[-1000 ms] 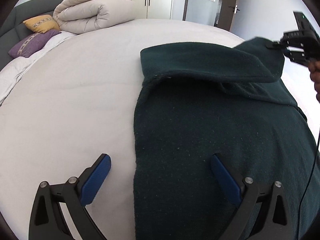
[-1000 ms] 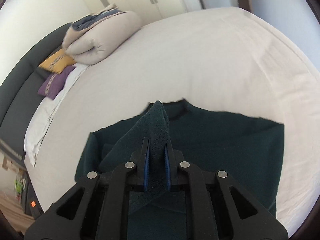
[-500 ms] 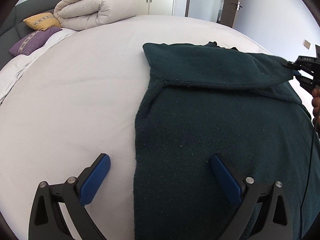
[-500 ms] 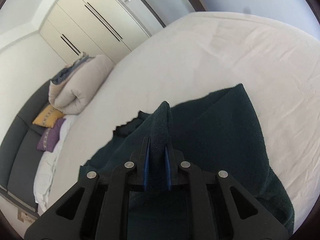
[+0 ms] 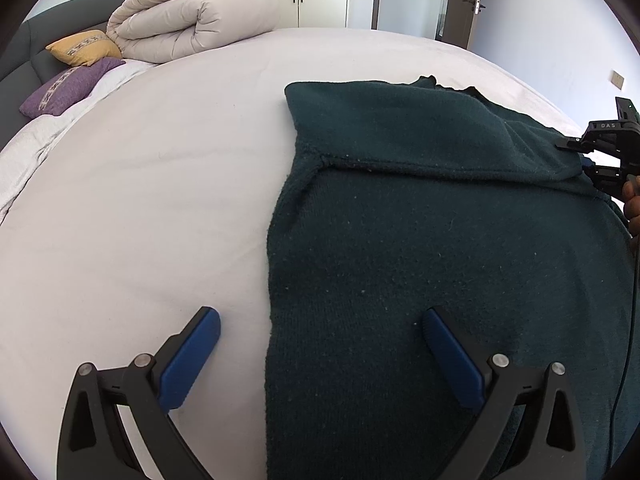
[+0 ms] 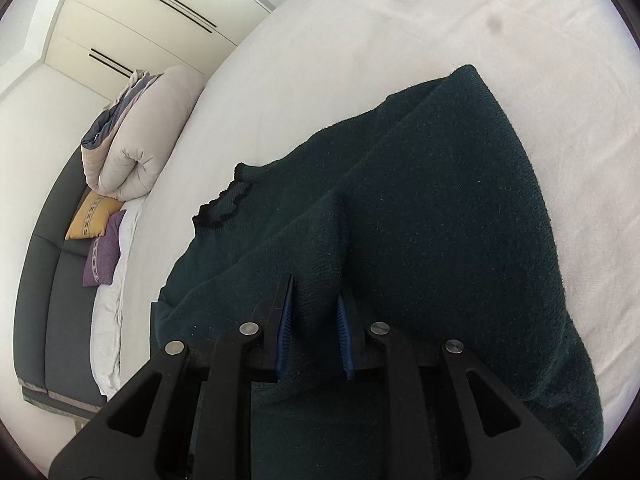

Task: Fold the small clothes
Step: 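Lay the folded side flat with the right gripper and open it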

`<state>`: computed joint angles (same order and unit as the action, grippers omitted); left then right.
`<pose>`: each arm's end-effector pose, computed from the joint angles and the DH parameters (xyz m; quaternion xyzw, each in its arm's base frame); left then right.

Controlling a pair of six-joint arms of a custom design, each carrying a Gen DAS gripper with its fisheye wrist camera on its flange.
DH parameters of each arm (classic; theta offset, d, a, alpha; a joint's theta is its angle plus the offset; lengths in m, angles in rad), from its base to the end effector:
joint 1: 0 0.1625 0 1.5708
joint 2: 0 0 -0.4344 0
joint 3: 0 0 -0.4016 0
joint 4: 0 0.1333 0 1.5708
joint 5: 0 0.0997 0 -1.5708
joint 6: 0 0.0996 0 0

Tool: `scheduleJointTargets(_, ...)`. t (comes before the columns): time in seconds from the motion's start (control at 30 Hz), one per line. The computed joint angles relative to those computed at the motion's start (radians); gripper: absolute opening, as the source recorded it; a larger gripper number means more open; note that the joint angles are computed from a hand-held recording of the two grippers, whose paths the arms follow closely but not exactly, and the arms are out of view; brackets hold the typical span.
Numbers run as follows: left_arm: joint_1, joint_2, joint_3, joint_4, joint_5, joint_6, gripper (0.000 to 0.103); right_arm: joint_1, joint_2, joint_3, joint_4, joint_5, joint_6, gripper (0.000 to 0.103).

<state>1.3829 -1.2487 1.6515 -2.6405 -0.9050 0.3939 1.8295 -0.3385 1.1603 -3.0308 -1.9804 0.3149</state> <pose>0.0730 -0.6590 0.4173 0.1537 0.8862 -0.2759 0.3390 0.2997 -0.7665 -0.0014 -0.0899 -0.9275 0.3492 0.0983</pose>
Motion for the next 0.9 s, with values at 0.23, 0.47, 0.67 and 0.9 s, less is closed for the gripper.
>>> scheduleJointTargets(0.23, 0.001, 0.001, 0.003, -0.007, 0.003, 0.005, 0.103, 0.06, -0.01, 0.08, -0.205, -0.18, -0.084, 0.012)
scheduleJointTargets(0.47, 0.004, 0.0, -0.004, -0.002, 0.004, 0.011, 0.103, 0.026, -0.053, 0.098, -0.053, -0.086, 0.053, 0.017)
scheduleJointTargets(0.67, 0.007, 0.004, -0.01, 0.006, -0.005, 0.001, 0.103, 0.036, -0.035, 0.082, -0.047, -0.113, 0.009, 0.017)
scheduleJointTargets(0.9, 0.002, -0.023, -0.021, 0.045, -0.051, -0.018, 0.101, 0.045, -0.074, 0.113, -0.016, -0.164, -0.034, 0.021)
